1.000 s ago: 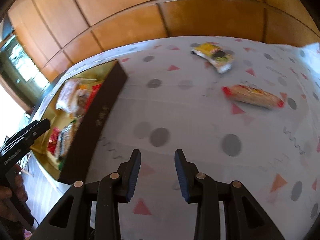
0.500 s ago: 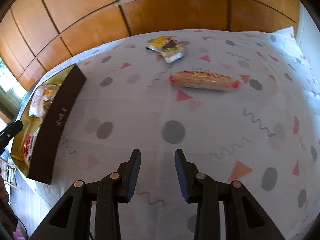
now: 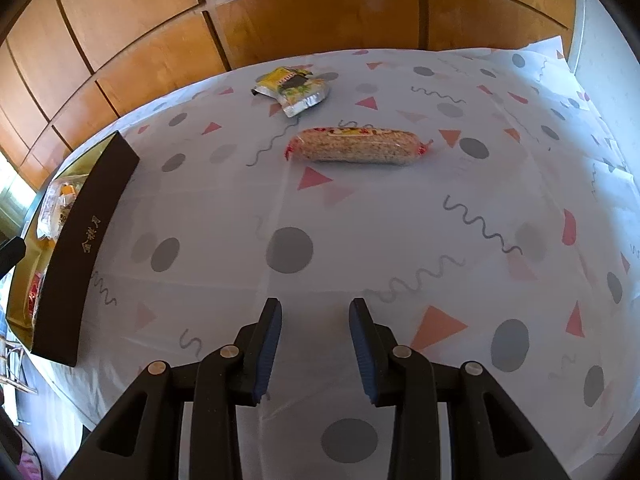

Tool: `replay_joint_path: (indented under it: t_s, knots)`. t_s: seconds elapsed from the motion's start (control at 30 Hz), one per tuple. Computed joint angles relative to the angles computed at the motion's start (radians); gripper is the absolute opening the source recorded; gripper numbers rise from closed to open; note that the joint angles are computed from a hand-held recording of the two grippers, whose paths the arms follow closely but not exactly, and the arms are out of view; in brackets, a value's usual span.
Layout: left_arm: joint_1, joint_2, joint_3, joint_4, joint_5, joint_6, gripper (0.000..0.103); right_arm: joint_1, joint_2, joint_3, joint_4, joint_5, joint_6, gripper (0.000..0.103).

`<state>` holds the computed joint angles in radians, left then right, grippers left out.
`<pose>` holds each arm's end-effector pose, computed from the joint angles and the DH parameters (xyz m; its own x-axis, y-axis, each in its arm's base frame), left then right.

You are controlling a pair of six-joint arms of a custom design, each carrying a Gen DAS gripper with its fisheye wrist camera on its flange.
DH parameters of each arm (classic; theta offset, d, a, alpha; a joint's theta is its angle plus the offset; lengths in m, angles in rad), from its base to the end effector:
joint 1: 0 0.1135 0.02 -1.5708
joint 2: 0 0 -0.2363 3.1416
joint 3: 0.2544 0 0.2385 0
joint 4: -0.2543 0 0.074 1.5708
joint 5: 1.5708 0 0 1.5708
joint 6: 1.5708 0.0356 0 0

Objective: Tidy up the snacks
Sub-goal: 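Move the left gripper away from the tin toward the yellow packet, then grasp the yellow packet with the left gripper and lift it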

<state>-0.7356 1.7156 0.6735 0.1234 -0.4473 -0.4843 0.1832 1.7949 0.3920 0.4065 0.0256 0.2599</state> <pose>0.2229 -0.1810 0.0940 -0.7126 0.0787 -0.6972 0.0889 0.9958 0.0216 0.2261 0.0410 0.0343 -0.8410 0.1055 -0.5307 0.0494 0.9917 0.1189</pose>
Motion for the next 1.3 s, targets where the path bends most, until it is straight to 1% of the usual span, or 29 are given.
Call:
replay_joint_path:
  t_s: [0.23, 0.43, 0.6, 0.8, 0.9, 0.93, 1.0, 1.07, 1.17, 1.2, 1.27, 1.3]
  knots:
    - [-0.023, 0.043, 0.068, -0.017, 0.006, 0.033, 0.066, 0.0, 0.009, -0.004, 0.019, 0.006, -0.023, 0.036]
    - [-0.032, 0.1, 0.156, -0.046, 0.047, 0.049, 0.066, 0.005, 0.015, -0.028, 0.065, 0.015, -0.048, 0.036]
    - [-0.032, 0.166, 0.253, -0.08, 0.119, 0.05, 0.066, 0.019, 0.034, -0.031, 0.101, 0.031, -0.057, 0.039]
    - [-0.02, 0.252, 0.387, -0.145, 0.216, 0.037, 0.066, 0.016, 0.041, -0.032, 0.118, 0.026, -0.064, 0.039]
    - [-0.001, 0.314, 0.49, -0.198, 0.279, 0.032, 0.067, 0.015, 0.044, -0.035, 0.125, 0.022, -0.068, 0.04]
    - [0.005, 0.343, 0.534, -0.22, 0.296, 0.024, 0.073, 0.014, 0.044, -0.033, 0.124, 0.02, -0.069, 0.04]
    - [0.016, 0.4, 0.622, -0.257, 0.329, 0.012, 0.08, 0.011, 0.047, -0.032, 0.124, 0.013, -0.073, 0.04]
    - [0.026, 0.461, 0.715, -0.302, 0.359, 0.003, 0.08, 0.011, 0.046, -0.031, 0.125, 0.011, -0.077, 0.041]
    - [0.038, 0.573, 0.89, -0.382, 0.405, -0.024, 0.081, 0.012, 0.048, -0.039, 0.141, 0.001, -0.084, 0.044]
    - [0.042, 0.628, 0.98, -0.424, 0.419, -0.031, 0.081, 0.014, 0.048, -0.04, 0.143, -0.001, -0.086, 0.046]
    - [0.049, 0.707, 1.108, -0.481, 0.429, -0.039, 0.083, 0.012, 0.049, -0.042, 0.15, -0.011, -0.093, 0.049]
    - [0.052, 0.766, 1.206, -0.528, 0.431, -0.047, 0.084, 0.014, 0.049, -0.044, 0.153, -0.013, -0.094, 0.05]
